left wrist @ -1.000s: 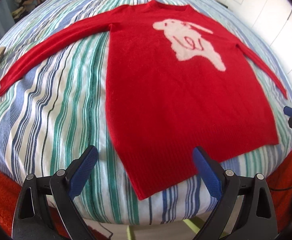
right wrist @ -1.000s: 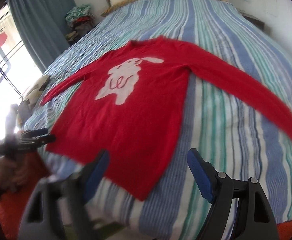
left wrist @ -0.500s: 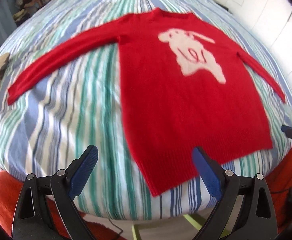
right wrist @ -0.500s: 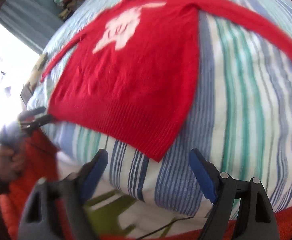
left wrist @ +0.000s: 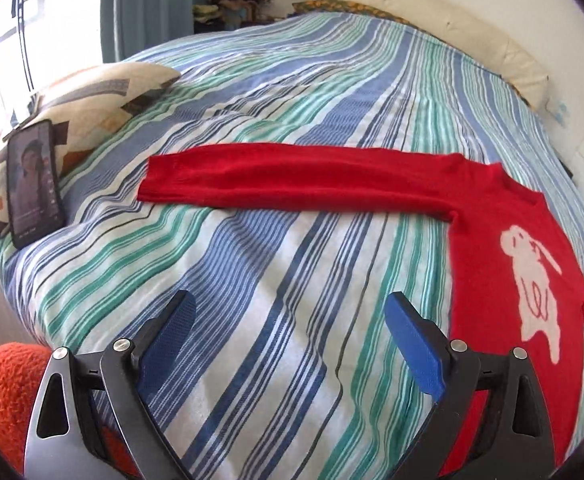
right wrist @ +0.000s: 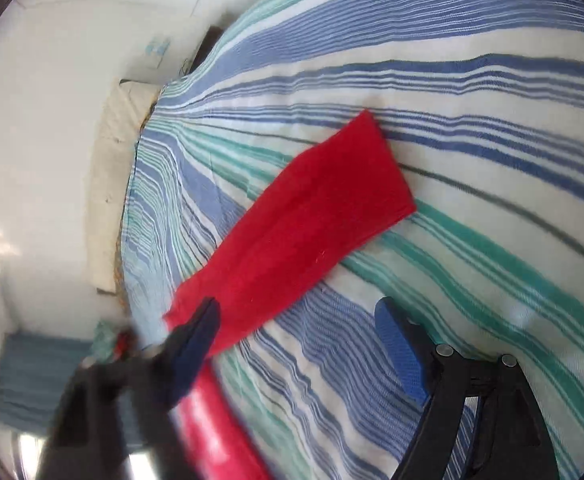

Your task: Fold small clothes

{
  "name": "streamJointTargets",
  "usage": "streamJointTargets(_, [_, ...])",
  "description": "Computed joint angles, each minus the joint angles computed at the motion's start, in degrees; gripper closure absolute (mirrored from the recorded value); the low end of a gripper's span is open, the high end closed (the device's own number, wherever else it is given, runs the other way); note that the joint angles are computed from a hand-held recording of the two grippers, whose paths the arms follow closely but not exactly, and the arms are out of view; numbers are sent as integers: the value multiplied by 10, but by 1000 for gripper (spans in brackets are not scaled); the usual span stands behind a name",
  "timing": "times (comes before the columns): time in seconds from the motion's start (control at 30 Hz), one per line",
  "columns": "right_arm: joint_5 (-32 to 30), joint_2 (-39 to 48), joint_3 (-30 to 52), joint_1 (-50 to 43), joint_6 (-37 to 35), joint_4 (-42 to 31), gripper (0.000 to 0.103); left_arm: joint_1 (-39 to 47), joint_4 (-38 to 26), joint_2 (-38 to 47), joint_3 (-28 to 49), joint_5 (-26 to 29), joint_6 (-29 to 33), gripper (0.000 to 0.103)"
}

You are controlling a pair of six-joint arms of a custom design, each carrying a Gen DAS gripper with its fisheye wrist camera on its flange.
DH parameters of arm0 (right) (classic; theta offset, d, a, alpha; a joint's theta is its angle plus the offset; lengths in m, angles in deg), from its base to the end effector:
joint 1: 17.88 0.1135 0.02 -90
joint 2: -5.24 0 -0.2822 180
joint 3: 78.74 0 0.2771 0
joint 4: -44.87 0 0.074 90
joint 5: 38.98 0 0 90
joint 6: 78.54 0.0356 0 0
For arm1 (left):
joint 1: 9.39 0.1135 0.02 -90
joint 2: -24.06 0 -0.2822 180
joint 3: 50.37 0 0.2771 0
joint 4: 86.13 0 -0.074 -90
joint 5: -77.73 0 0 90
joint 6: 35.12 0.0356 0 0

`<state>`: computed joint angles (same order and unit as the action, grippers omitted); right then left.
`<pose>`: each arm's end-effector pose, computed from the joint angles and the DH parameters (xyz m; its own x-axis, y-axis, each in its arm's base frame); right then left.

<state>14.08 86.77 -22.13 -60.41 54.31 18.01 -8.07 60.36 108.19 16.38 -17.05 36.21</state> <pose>0.2305 -0.1824 0.1954 -0.2434 0.9608 -0.1325 0.5890 0.2549 0.7669 0.3245 0.0104 0.2265 -0.7107 -0.3355 -0.6183 -0.3199 0.9370 -0.1407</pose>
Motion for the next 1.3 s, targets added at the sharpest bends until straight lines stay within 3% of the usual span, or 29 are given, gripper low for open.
streamJointTargets(0.07, [21, 28, 9, 13, 29, 59, 24, -10, 12, -2, -5, -20, 4, 7])
streamJointTargets(0.13, [47, 75, 44, 28, 29, 58, 35, -23, 15, 1, -5, -39, 14, 7])
streamJointTargets(0.27, [133, 111, 82, 50, 29, 41, 93, -38, 16, 7, -8, -57, 36, 7])
streamJointTargets(0.4, [207, 94, 180, 104, -75, -40, 95, -43, 18, 10, -5, -49, 45, 7])
streamJointTargets(0.53, [234, 92, 345, 243, -207, -120, 95, -40, 16, 25, 9, -29, 39, 7])
streamJointTargets(0.77, [228, 285, 693, 496, -285, -229, 95, -29, 7, 30, 12, -26, 33, 7])
streamJointTargets(0.83, [216, 369, 794, 546, -290, -265, 90, -23, -1, 33, 13, -20, 30, 7])
streamJointTargets(0.9, [167, 457, 889, 572, -279, -329, 24, -19, -4, 32, 13, -15, 28, 7])
streamJointTargets(0.93, [144, 474, 893, 577, -264, -324, 21, -17, -4, 30, 11, -13, 28, 7])
streamJointTargets(1.0, [104, 445, 816, 574, -243, -275, 21, -16, -2, 25, 8, -8, 30, 7])
streamJointTargets(1.07, [103, 402, 734, 563, -224, -222, 21, -15, -4, 26, 10, 0, 31, 7])
streamJointTargets(1.13, [129, 365, 687, 540, -240, -223, 21, -16, -8, 31, 15, 5, 29, 7])
streamJointTargets(1.2, [205, 346, 673, 511, -299, -267, 21, -15, -10, 36, 20, 9, 27, 7])
streamJointTargets(1.3, [392, 325, 613, 500, -450, -295, 20, -14, -10, 42, 23, 10, 23, 7])
